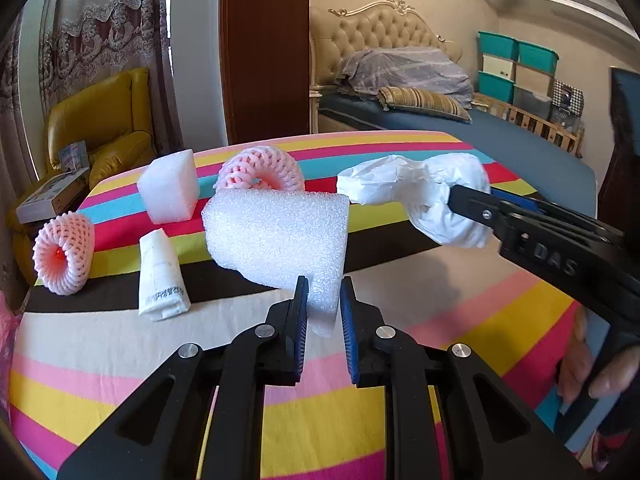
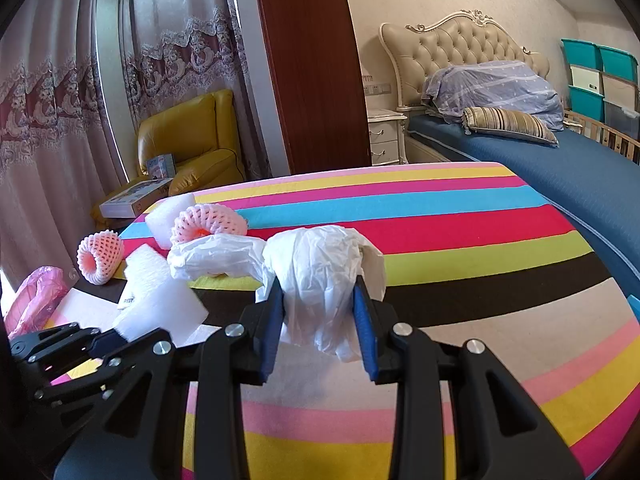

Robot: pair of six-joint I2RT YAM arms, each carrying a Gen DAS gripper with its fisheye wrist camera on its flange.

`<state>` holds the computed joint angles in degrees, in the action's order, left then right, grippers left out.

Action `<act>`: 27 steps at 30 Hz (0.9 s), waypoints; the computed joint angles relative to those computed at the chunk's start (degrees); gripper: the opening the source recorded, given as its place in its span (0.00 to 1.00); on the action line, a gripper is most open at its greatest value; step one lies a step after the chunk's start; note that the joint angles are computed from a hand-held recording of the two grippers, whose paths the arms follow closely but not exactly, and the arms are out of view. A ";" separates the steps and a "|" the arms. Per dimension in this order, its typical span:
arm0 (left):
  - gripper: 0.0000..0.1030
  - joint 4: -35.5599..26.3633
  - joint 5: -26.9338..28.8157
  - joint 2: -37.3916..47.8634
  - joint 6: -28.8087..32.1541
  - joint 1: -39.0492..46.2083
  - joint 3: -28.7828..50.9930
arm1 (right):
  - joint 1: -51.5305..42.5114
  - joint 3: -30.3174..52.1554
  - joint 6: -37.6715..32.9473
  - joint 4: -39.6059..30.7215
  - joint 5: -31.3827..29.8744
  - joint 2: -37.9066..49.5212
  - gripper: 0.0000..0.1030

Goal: Collect trash
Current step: 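Grasp the white foam block with the left tool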

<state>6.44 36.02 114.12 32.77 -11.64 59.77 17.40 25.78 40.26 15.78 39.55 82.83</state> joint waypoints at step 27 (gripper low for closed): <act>0.18 8.49 8.30 -6.72 0.83 14.65 -7.76 | 12.05 10.26 -3.93 -7.99 6.18 8.04 0.31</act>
